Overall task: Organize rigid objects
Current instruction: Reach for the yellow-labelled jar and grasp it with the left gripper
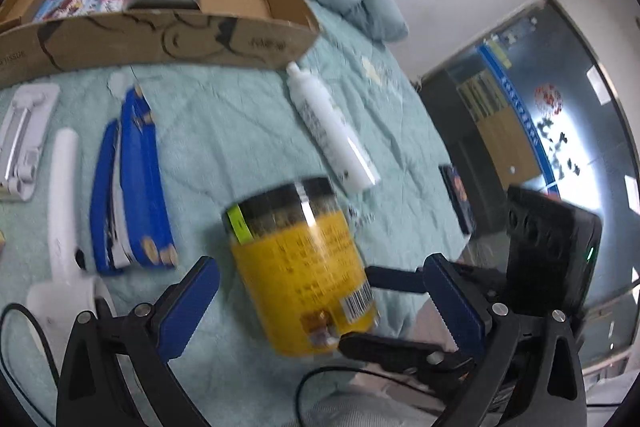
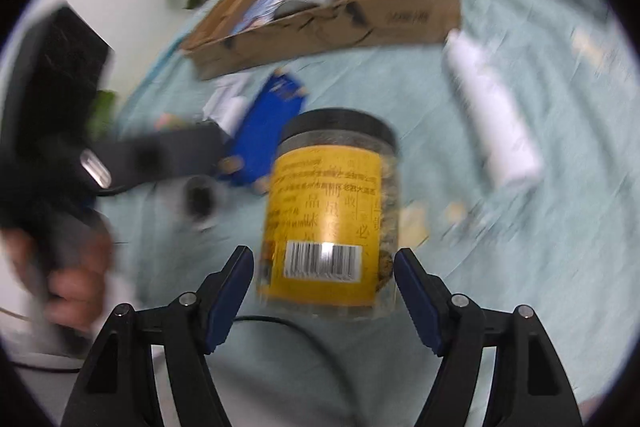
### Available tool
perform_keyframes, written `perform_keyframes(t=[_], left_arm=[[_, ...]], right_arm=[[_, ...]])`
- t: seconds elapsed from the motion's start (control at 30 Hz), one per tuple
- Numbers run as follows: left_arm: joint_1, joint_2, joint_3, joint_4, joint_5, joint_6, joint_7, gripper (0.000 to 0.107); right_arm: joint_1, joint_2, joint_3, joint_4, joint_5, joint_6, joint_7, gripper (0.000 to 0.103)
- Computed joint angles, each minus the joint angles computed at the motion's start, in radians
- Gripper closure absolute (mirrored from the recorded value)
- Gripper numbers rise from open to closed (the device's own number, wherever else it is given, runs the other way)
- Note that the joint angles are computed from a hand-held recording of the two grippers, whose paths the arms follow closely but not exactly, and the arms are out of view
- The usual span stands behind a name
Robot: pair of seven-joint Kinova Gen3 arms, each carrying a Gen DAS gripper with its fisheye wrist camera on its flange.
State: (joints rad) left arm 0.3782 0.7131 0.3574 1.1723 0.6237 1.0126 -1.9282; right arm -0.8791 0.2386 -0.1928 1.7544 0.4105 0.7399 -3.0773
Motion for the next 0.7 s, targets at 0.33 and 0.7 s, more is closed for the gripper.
perform_keyframes(t=[0.33, 0.7], left_arm=[[0.060, 0.078, -0.039, -0.106, -0.059, 0.073, 0.117, 0.018], [0.043, 0.125, -0.018, -0.121, -0.076, 0.084, 0.152, 0.021]], right_arm=[[0.219, 0.000, -0.082, 0.145, -0.221, -0.316, 0.183, 0.021], [0.023, 0.132, 0.082, -0.038, -0.197, -0.131, 0.164, 0.018]])
